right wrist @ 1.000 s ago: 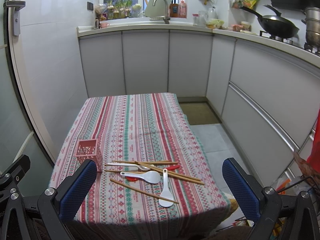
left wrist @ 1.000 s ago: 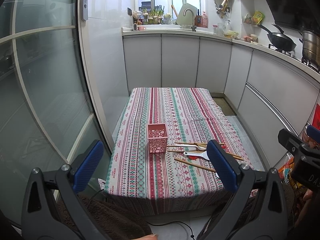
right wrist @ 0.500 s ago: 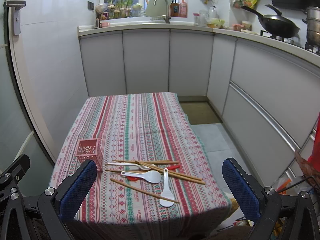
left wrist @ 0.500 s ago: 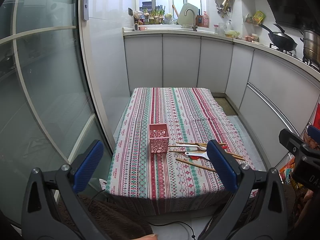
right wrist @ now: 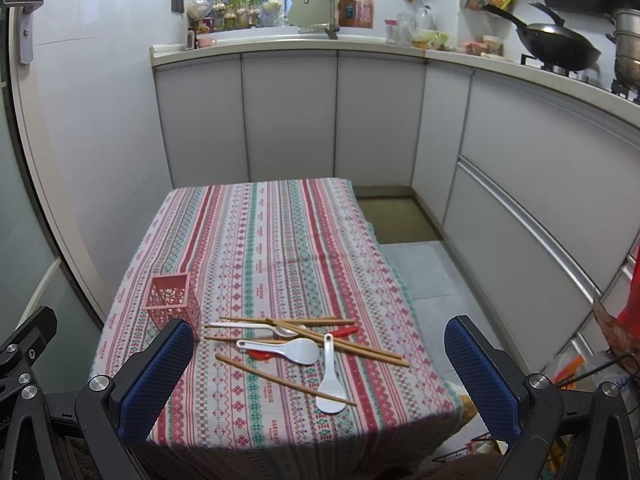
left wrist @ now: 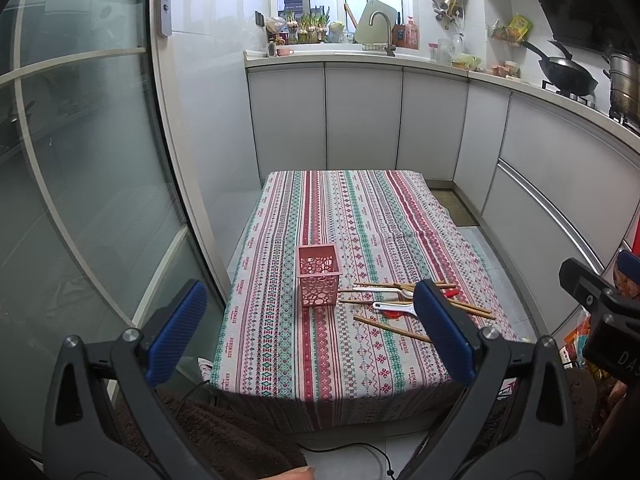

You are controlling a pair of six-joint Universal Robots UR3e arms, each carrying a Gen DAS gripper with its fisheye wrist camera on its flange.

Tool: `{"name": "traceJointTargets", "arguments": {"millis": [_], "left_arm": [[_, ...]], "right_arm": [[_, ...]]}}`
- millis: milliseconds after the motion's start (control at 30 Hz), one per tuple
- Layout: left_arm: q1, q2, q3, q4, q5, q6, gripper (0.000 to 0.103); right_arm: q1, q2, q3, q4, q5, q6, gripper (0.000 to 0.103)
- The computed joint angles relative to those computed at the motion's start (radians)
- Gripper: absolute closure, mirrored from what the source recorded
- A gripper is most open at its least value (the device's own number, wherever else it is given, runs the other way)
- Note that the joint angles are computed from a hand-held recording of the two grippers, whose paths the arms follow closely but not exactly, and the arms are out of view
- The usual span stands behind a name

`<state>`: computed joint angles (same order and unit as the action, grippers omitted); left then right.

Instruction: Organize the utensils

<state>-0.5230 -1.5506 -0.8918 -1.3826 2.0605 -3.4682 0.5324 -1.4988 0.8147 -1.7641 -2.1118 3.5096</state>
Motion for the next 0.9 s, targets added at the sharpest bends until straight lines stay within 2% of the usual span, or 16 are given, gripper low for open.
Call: {"name": "traceJointTargets", "arguments": {"millis": [267, 467, 667, 767, 900], "left_arm": [[0.008, -0.046, 0.006, 0.024, -0.009, 0.016, 0.001], [0.067, -0.065, -0.035, 0.114, -0.122, 0.081, 0.001], [0.146, -0.143, -0.009, 0.177, -0.303, 0.215, 0.001], [0.148, -0.258, 0.112, 0.113, -0.333, 0.288, 0.001], [0.158, -0.461, 0.398, -0.086, -0.393, 0.354, 0.001]], "right_arm": [[-0.056, 0.017, 0.020, -0.044, 0.051, -0.059, 0.000], [-0.149, 0.051, 0.000, -0.057, 0.108, -0.132, 0.000], [-0.305, 0.089, -0.002, -0.039, 0.236, -0.192, 0.000], [-0.392, 0.130, -0.031, -0.003, 0.325, -0.222, 0.000], [-0.474, 0.223, -0.116, 0.082, 0.402, -0.251, 0.000]]}}
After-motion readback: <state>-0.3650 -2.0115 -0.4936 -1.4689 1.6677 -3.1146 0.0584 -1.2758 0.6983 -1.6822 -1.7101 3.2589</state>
